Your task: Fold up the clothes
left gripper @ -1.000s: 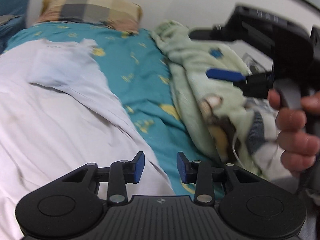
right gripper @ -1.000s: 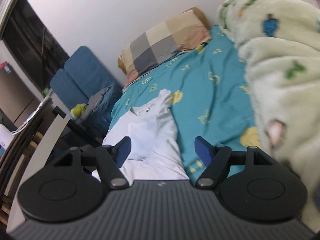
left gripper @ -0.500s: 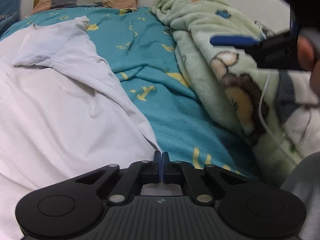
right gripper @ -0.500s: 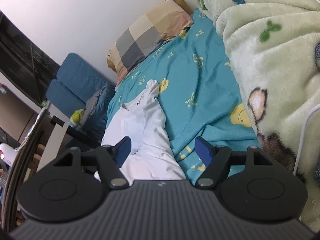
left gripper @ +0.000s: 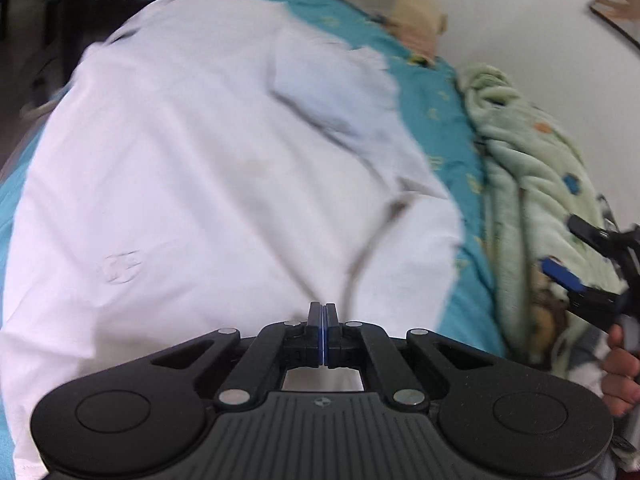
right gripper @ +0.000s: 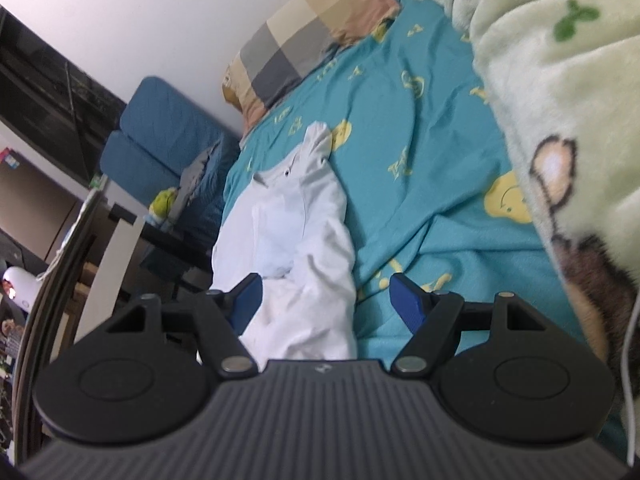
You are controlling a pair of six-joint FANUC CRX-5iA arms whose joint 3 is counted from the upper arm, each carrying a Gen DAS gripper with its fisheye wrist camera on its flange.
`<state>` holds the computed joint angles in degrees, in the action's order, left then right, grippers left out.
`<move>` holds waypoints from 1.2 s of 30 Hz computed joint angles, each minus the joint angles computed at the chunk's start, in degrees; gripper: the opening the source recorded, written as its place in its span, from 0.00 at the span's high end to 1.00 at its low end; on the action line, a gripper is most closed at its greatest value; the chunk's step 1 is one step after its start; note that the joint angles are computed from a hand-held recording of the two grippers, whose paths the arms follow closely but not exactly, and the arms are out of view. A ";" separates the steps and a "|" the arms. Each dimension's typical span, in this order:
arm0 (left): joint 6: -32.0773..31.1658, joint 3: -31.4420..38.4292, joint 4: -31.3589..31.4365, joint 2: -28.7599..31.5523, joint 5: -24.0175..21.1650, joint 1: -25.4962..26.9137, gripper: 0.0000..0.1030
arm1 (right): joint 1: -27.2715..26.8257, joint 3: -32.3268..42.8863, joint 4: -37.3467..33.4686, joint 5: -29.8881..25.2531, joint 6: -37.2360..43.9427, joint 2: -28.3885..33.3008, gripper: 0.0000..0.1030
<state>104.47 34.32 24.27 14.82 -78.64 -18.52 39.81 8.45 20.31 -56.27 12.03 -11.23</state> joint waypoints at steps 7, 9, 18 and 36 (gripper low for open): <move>-2.30 -1.46 4.22 -0.53 1.27 0.50 0.70 | -1.81 7.53 -6.32 -4.88 6.96 5.35 0.29; -3.69 -2.20 4.71 -1.10 2.18 -0.18 0.65 | -3.38 10.33 -8.55 -5.46 8.46 7.68 0.29; -8.46 -8.24 3.65 -5.13 5.64 -4.47 0.42 | -9.45 16.12 -15.78 2.21 14.05 14.96 0.29; -14.59 -5.33 -2.12 -2.14 2.17 -7.36 0.72 | -19.15 54.55 -27.29 -6.94 39.77 48.15 0.46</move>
<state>89.87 28.99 22.15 12.69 -76.47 -25.88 20.65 63.00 -6.98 -63.21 51.80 36.92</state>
